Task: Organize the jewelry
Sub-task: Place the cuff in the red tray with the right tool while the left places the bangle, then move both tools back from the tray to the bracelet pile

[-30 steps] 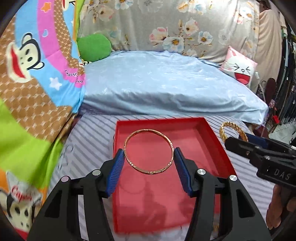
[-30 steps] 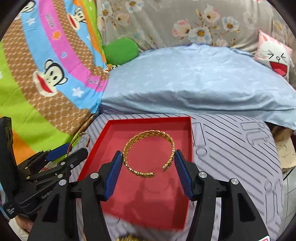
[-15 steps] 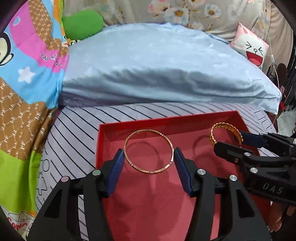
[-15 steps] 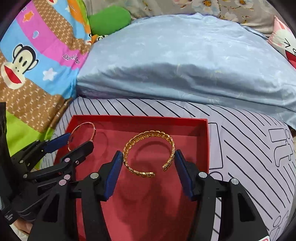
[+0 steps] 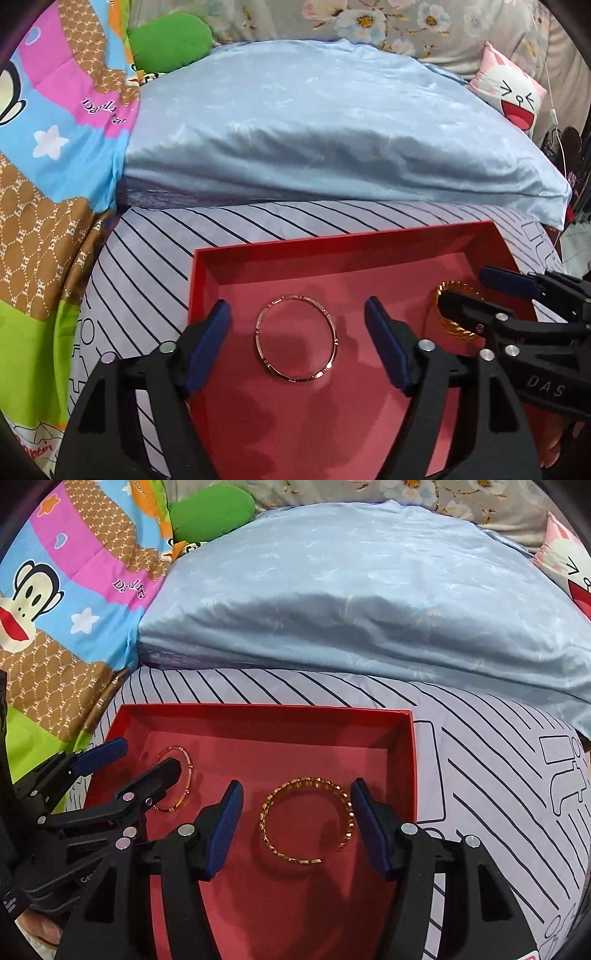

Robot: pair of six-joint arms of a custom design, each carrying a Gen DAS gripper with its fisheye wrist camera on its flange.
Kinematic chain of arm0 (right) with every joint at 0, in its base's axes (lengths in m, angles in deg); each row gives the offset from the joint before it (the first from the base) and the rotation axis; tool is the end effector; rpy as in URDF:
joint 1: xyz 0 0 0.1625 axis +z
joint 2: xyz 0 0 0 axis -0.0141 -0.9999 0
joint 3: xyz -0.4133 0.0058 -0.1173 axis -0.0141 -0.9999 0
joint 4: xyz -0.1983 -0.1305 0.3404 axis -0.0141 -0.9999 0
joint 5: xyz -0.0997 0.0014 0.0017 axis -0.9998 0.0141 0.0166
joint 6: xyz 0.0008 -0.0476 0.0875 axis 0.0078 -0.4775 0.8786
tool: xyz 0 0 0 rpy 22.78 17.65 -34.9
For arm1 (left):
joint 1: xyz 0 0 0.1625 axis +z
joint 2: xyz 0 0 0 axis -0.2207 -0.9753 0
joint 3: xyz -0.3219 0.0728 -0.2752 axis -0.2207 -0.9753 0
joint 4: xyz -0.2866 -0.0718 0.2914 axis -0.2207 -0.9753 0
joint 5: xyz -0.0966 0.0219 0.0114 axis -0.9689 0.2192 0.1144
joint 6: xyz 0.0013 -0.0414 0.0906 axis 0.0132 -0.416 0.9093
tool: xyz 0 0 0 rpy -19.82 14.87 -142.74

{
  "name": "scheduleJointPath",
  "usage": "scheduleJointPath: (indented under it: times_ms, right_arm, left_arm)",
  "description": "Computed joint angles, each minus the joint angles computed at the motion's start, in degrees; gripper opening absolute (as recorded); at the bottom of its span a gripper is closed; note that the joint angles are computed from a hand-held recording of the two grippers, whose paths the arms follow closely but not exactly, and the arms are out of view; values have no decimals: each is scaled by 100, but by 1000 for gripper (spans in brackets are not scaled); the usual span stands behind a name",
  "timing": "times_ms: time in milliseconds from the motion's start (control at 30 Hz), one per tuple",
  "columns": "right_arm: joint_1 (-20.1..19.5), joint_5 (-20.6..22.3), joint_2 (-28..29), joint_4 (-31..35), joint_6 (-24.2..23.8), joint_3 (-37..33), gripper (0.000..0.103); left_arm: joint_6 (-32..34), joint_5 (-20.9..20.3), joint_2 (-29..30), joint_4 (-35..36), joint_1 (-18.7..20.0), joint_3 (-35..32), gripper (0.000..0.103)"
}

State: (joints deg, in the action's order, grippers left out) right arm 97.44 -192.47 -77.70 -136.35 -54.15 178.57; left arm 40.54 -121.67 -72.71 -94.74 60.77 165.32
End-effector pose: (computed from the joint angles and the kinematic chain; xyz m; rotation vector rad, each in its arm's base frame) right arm 0.1397 -0.6127 0.2830 -0.1194 -2.3541 0.8078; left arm -0.3612 -0.6852 0.0532 0.9637 2.3966 -0.4440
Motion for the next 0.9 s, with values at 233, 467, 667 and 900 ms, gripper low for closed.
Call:
scheduleJointPath:
  times_ms: [233, 467, 667, 900]
  right_arm:
    - [139, -74, -127, -160, -3, 160, 61]
    - [582, -327, -520, -616, -93, 715, 61]
    - [1140, -697, -847, -1094, -75, 1430, 62]
    - [1737, -1033, -1111, -1430, 391, 2328, 62]
  left_arm:
    - [30, 110, -184, -249, -94, 227, 73]
    - [-50, 78, -907, -632, -334, 1051, 73]
    - [-131, 93, -1719, -1062, -606, 2092, 79]
    - [-269, 214, -2702, -1370, -968, 3370, 79]
